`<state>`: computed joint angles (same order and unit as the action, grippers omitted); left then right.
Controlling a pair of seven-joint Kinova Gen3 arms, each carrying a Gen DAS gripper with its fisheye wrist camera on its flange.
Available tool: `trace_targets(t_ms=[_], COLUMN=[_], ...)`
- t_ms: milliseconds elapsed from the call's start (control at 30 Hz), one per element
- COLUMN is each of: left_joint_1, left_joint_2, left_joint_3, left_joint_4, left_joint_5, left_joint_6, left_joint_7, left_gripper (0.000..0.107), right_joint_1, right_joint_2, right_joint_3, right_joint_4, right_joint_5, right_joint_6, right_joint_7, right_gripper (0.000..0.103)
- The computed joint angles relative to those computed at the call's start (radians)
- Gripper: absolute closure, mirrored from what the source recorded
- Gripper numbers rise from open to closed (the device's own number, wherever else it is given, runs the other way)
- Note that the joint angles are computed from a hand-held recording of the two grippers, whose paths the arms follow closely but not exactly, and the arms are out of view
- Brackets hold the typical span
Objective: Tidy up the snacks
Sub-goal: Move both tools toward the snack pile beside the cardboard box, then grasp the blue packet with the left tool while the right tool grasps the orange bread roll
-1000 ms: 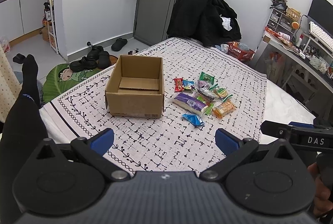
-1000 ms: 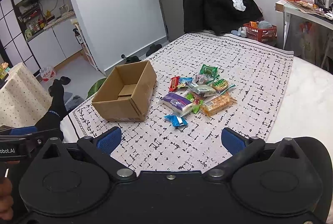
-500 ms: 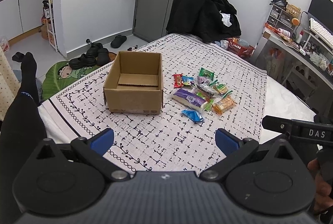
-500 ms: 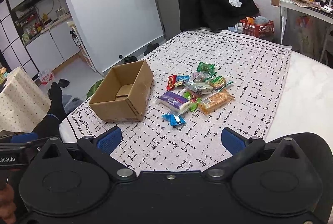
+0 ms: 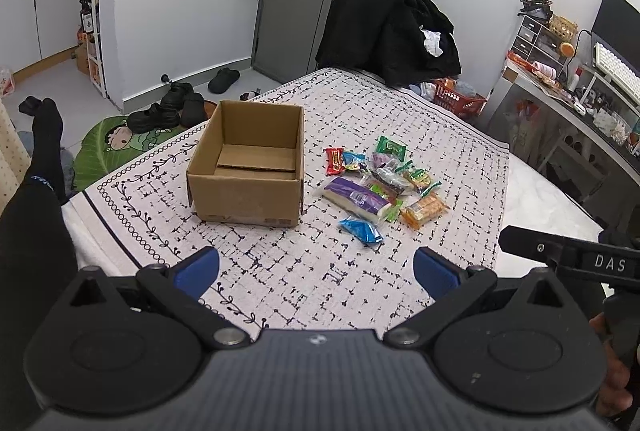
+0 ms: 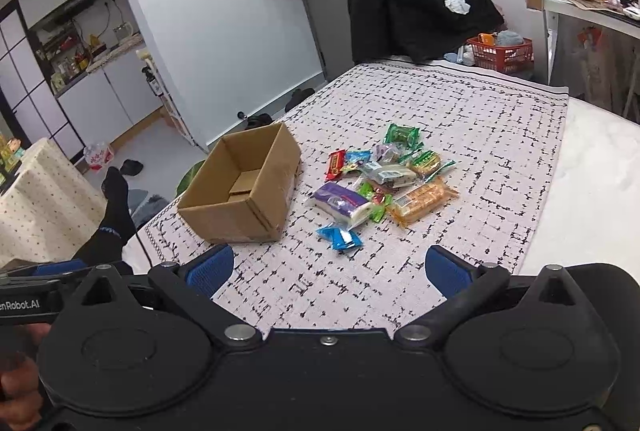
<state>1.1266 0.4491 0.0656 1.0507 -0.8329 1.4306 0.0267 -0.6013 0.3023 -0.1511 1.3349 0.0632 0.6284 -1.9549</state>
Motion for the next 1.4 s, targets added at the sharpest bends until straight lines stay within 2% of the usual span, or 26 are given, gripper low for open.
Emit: trace_targets(t_ms=[333,500,633,700,833,967,1133,1400], left_joint_1=[-0.034,-0.056,-0.073,-0.083,-0.105,-0.128,-0.159,-0.207], left_joint_2=[0.019,0.046,0.068,0.076,0.107,0.133,0.169,0.209], left_joint_3=[-0.012,-0.023,-0.034,-0.041,-0.056,-0.068,-0.081,-0.095], left_joint_4=[-0.003,-0.034,-0.061,-0.071,-0.115,-0.149,-0.194,-0.222], left_joint_5=[0.010,0.036,0.064,0.081,0.113,0.158,0.219,0.302], left_joint_6=[-0.060,-0.083,-0.100,-0.113,-0.124,-0.140,-0.152,-0.186], left_joint_7=[0.001,-0.025,-0.056,-0.068,-0.108,-0.139,-0.174,-0.200], left_gripper=[0.006,0.007,0.011,0.013,0.018,0.022,0.027,0.037], right_joint_1=[0.026,0.049,0.071,0.085,0.101,0.127,0.147,0.169], right_joint_2=[0.038,0.066,0.094,0.112,0.145,0.186,0.229,0.313], right_joint_3=[0.009,0.007,0.002,-0.004,-0.004,-0.011,-0.014,-0.013], right_joint_4=[-0.015,-0.038,-0.062,-0.080,-0.112,-0.154,-0.197,-0.291], right_joint_5=[-0.021,-0.048,-0.079,-0.098,-0.128,-0.167,-0.204,-0.244], right_joint_6=[-0.024,-0.019,-0.012,-0.002,0.015,0.039,0.055,0.109], right_joint_7=[0.003,0.022,0.043,0.059,0.077,0.096,0.109,0.122], right_gripper=[0.002,0.007,0.008,0.013,0.014,0.019,0.020,0.031])
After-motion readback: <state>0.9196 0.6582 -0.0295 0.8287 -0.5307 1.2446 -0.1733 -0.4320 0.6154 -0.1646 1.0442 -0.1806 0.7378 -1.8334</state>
